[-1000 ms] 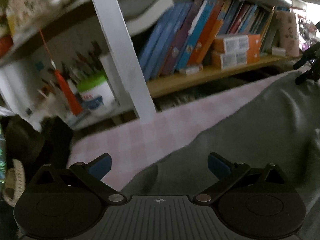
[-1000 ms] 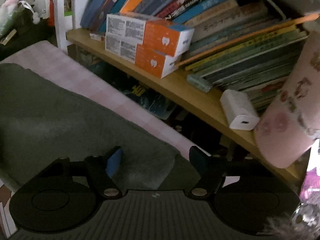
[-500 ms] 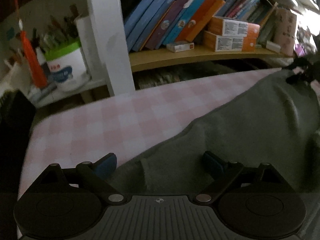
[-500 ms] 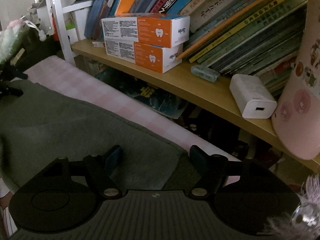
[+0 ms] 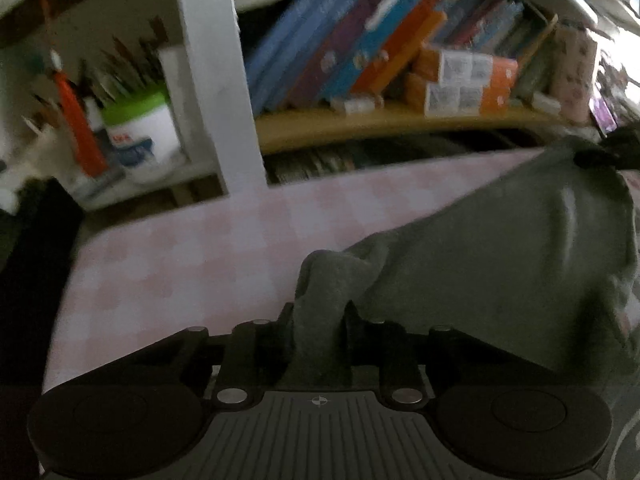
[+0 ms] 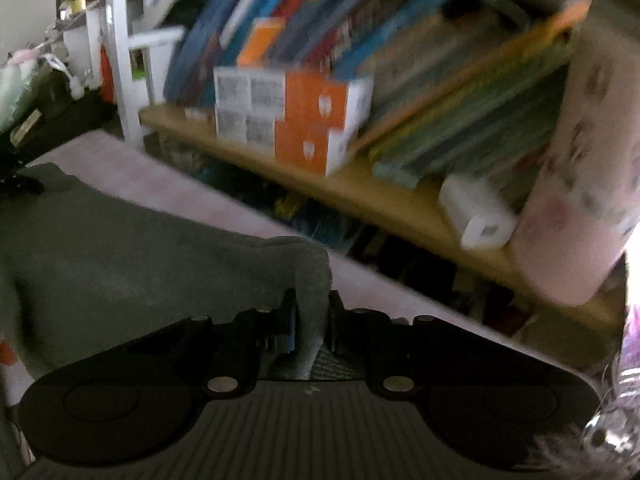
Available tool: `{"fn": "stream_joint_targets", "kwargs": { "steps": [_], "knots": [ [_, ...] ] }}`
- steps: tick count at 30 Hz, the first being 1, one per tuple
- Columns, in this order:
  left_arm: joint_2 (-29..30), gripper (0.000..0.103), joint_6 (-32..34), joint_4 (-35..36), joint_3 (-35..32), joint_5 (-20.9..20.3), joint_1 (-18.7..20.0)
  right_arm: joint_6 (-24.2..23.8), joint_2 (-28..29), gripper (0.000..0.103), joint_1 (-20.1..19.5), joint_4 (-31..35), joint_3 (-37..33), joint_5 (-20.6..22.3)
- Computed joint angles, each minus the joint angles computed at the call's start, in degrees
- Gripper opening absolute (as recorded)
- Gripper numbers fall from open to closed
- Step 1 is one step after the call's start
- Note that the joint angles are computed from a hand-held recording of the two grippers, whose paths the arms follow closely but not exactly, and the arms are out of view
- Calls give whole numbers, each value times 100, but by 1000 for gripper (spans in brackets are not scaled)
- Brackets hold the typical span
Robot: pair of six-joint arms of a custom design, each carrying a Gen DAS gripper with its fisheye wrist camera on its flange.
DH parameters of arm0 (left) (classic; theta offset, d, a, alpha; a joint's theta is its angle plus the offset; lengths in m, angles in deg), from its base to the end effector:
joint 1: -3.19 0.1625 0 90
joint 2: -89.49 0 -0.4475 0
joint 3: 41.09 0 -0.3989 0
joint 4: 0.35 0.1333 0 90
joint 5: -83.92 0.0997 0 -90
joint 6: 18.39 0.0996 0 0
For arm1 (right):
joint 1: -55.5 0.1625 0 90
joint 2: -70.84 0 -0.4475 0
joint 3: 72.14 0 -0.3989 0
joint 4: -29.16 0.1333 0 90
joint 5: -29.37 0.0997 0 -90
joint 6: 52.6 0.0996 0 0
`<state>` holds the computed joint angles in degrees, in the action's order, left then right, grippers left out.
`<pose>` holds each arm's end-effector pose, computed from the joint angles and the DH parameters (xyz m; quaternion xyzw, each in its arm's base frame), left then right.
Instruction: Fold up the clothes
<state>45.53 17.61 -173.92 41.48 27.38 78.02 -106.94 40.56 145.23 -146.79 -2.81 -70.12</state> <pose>-0.0180 -0.7858 0.2359 0.2829 0.8457 -0.3121 0.3278 0.1129 -0.8366 0.1425 0.3862 -0.8293 0.3176 0.2494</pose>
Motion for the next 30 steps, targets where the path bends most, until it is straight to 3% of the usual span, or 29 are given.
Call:
{"fn": "stream_joint_targets", "kwargs": {
  "steps": [9, 14, 23, 30],
  "knots": [
    [-843, 21, 348, -1531, 1445, -381, -355, -746, -896, 13, 66, -2388, 2098, 676],
    [-1356, 21, 511, -2241, 2467, -340, -624, -1231, -1498, 13, 67, -3516, 3554, 963],
    [-2010, 26, 144, -2877, 3921, -135, -856, -1687, -2189, 15, -14, -4574, 5651, 841],
    [-2371, 43, -296, -3193, 4828, 227, -963, -1253, -2309, 30, -72, -5001, 6536, 520]
  ]
}}
